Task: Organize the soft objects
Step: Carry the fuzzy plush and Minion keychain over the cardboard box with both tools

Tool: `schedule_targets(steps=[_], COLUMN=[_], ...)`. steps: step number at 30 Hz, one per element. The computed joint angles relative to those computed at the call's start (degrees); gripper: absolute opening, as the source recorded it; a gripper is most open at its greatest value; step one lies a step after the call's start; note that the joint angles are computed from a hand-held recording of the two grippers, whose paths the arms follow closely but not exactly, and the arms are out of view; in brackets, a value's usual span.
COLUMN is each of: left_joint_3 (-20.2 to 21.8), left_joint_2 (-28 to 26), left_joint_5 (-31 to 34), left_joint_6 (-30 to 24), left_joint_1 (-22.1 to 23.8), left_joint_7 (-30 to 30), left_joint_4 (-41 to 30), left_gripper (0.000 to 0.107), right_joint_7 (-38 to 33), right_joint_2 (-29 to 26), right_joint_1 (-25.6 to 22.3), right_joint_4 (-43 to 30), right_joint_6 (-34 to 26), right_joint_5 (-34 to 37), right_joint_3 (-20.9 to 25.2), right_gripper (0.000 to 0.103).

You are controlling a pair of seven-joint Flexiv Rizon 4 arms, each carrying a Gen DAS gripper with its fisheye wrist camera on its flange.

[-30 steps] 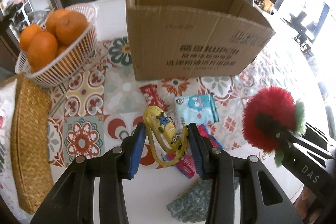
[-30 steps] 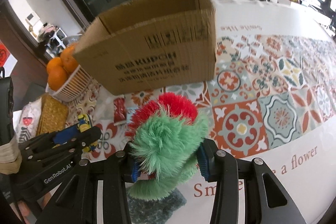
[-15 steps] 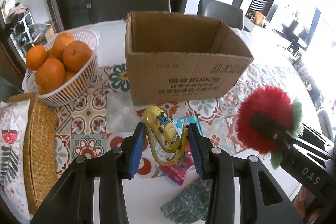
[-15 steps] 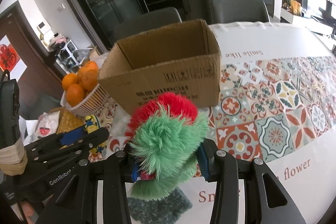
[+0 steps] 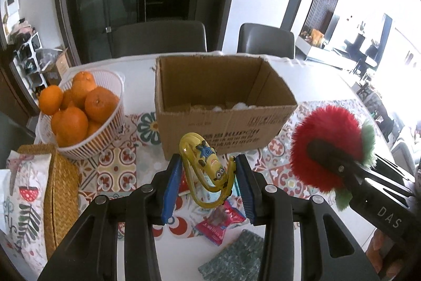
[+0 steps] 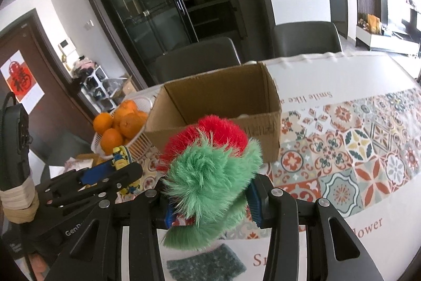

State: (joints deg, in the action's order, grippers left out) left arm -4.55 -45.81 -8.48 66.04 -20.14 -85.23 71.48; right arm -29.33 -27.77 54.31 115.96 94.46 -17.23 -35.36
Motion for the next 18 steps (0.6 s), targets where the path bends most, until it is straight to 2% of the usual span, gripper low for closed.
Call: schedule_targets(steps=[5, 18], left_joint_3=[0.0, 0.1], left_joint_2=[-0.2, -3.5], left_joint_5=[0.1, 0.0], left_joint_6=[-0.1, -2.5], left_joint_1=[0.0, -0.1], left_joint_7=[0.2, 0.9], left_joint_4=[-1.5, -9.6], left_gripper=[0.041, 0.041], right_joint_7=[-1.0, -3.3], right_joint_2=[-0.1, -0.8], right_joint_1=[1.2, -5.5], right_joint_4=[-0.4, -5.9], right_joint_6=[0.8, -0.5], right_joint_5=[0.2, -1.4], right_joint_3=[-2.0, 2.9], right_gripper=[0.044, 0.044])
